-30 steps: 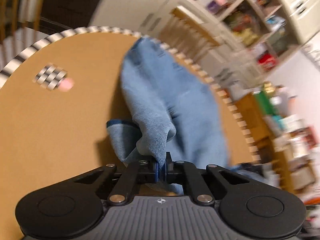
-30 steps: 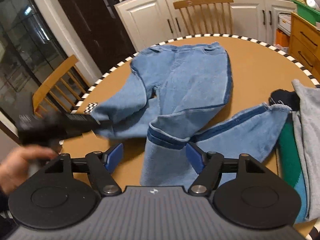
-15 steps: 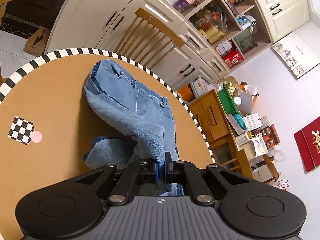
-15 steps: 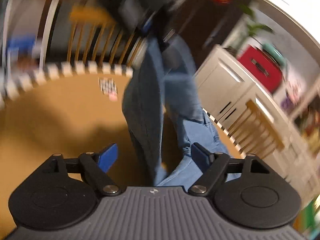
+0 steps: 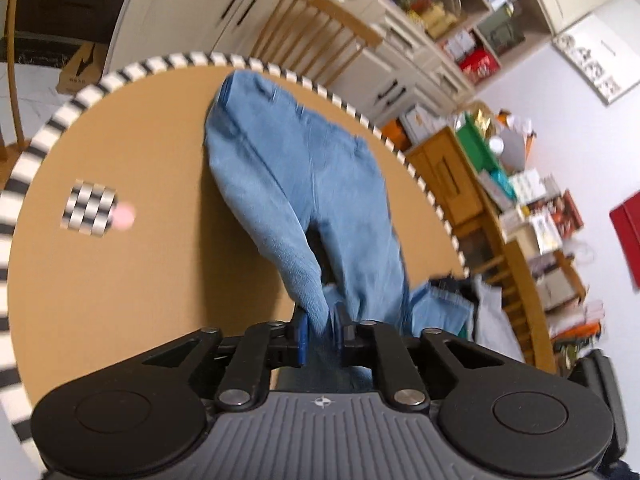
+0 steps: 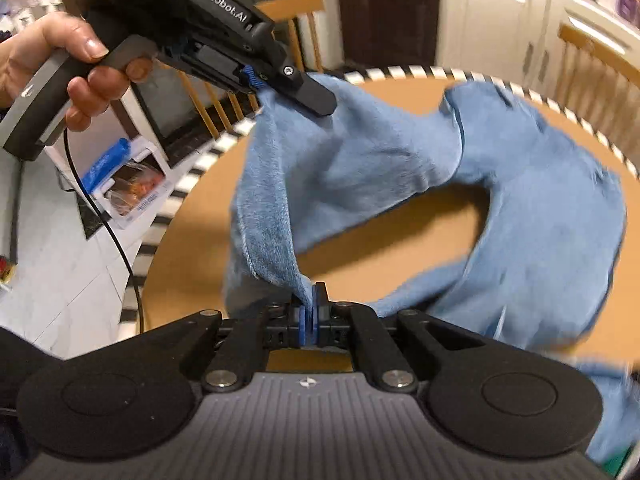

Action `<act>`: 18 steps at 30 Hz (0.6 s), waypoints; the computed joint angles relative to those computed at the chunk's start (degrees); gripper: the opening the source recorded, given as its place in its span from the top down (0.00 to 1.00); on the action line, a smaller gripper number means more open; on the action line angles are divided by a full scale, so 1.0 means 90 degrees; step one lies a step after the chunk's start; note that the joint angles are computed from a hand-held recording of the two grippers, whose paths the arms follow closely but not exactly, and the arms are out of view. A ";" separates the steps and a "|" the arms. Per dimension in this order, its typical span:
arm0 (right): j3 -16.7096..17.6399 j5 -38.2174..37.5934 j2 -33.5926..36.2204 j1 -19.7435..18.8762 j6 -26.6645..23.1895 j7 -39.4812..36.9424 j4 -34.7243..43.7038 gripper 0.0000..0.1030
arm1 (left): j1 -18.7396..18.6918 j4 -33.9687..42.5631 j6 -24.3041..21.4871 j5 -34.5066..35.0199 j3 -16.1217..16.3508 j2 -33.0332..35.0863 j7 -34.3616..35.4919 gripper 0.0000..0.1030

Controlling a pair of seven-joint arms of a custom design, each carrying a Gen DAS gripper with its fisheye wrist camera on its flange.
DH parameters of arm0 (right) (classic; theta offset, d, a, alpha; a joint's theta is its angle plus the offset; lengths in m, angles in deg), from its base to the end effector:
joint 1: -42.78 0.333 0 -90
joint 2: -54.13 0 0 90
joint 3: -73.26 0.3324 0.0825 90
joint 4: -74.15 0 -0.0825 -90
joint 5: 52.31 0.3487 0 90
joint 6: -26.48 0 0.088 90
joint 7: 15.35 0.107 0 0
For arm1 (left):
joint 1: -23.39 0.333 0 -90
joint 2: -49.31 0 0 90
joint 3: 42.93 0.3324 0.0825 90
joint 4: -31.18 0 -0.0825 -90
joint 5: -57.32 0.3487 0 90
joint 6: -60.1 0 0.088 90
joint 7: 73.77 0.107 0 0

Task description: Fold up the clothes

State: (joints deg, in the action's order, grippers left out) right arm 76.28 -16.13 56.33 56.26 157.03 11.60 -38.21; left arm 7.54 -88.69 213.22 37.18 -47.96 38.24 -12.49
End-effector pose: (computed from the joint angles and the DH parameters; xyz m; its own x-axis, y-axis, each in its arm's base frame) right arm 0.5355 0.1731 0.5178 0.8715 -0.4800 -0.1008 -0.4502 -0.7012 -0.5529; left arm 0.4798 -0.1763 0.6237 0.1615 -0.7948 0.5850 -0.7758 -0.4686 -0.4225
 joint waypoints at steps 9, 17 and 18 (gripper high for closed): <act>0.0802 -0.1108 -0.1995 0.0457 0.2194 0.2713 -0.2914 0.95 | -0.0829 -0.2213 0.0240 -0.0724 0.0472 -0.1611 0.0584 0.70; 0.1126 -0.0977 -0.2492 0.0840 0.3023 0.4931 -0.3644 0.78 | -0.1296 -0.2951 0.0215 -0.0086 0.0672 -0.2337 0.0148 0.63; 0.0997 -0.0772 -0.2636 0.0924 0.3014 0.5020 -0.3687 0.76 | -0.1305 -0.2965 0.0217 0.0037 0.0668 -0.2381 0.0091 0.61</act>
State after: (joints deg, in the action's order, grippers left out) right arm 85.25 -23.07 32.61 64.57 184.16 56.78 -71.39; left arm -4.20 -115.37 215.18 37.51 -41.95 16.82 -11.67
